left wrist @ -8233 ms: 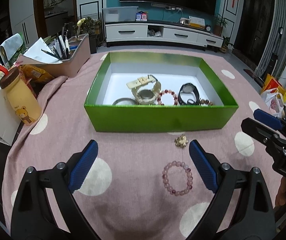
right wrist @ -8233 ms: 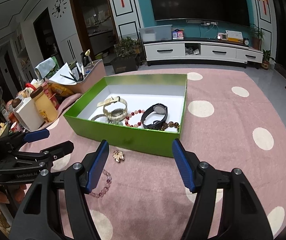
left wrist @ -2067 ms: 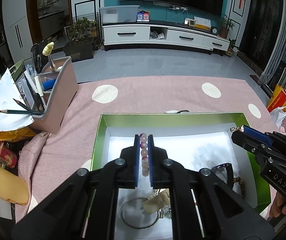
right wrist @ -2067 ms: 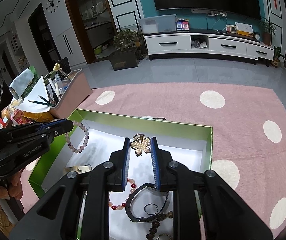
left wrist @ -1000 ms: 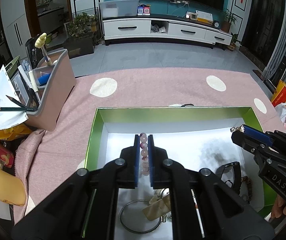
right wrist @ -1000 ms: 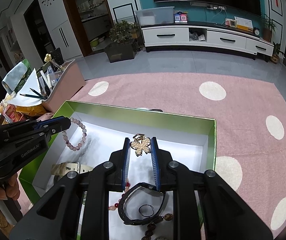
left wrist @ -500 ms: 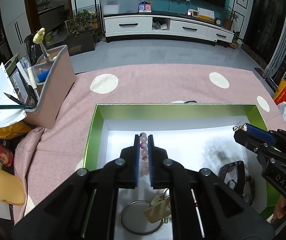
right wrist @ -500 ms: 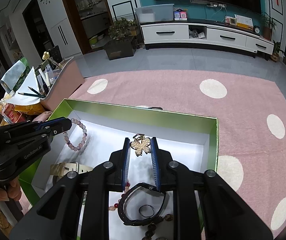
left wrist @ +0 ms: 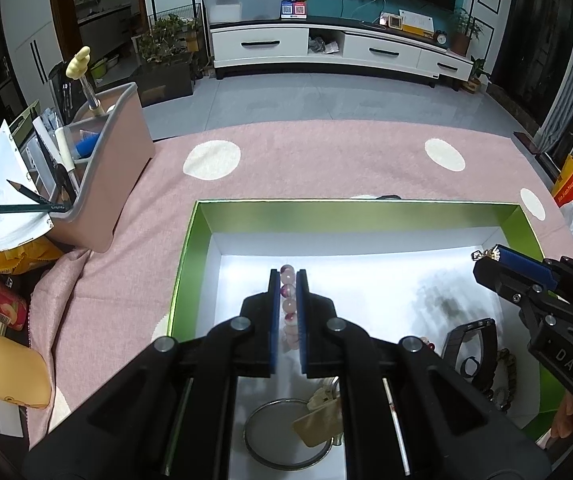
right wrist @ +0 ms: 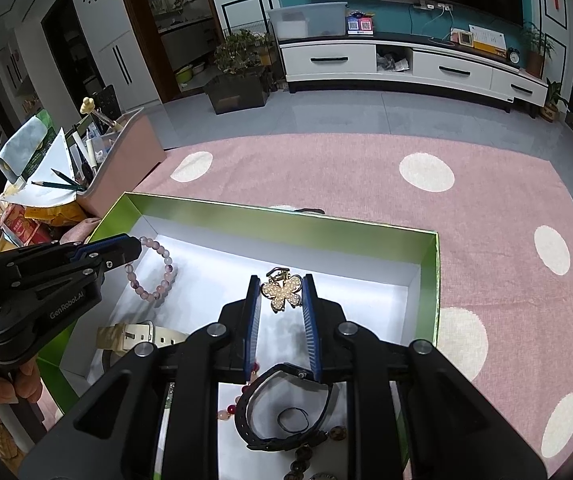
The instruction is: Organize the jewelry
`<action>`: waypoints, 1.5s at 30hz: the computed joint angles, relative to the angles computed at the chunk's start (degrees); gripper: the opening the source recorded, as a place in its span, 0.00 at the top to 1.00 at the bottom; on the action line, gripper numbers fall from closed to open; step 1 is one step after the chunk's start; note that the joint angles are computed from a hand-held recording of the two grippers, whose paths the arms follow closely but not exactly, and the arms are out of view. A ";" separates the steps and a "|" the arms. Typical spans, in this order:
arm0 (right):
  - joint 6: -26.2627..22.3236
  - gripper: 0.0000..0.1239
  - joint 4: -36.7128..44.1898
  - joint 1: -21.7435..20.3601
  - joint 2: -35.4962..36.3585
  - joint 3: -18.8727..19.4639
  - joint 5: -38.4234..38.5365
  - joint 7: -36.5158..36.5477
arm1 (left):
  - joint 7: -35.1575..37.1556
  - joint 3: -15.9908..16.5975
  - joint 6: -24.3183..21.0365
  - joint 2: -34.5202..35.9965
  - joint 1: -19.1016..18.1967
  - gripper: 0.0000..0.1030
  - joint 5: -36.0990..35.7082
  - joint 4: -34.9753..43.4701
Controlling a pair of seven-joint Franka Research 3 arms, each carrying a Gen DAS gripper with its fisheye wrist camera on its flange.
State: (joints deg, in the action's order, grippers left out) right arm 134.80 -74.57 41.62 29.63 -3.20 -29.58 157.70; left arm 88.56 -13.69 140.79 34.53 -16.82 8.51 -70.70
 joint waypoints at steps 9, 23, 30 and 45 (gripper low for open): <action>-1.21 0.83 1.26 -0.33 0.80 0.28 1.57 -1.13 | -0.33 0.48 -1.69 0.98 -0.42 0.93 0.46 1.57; -3.78 0.82 1.79 0.29 0.50 -0.01 1.56 -0.49 | -1.14 0.54 -2.41 0.15 -0.39 0.74 0.59 1.25; -5.63 0.58 0.47 1.34 -1.92 0.02 -1.72 1.27 | -2.04 0.72 -1.97 -2.34 -0.34 0.29 1.08 -0.95; -20.36 0.18 5.69 2.35 -4.44 3.71 -1.51 0.99 | -8.65 2.10 -4.99 -12.48 -0.38 0.02 5.80 -6.71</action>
State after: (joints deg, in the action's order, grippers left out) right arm 114.45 -68.88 43.97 25.19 0.51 -31.09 158.69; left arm 79.91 -11.59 135.80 22.06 -17.20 14.31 -77.41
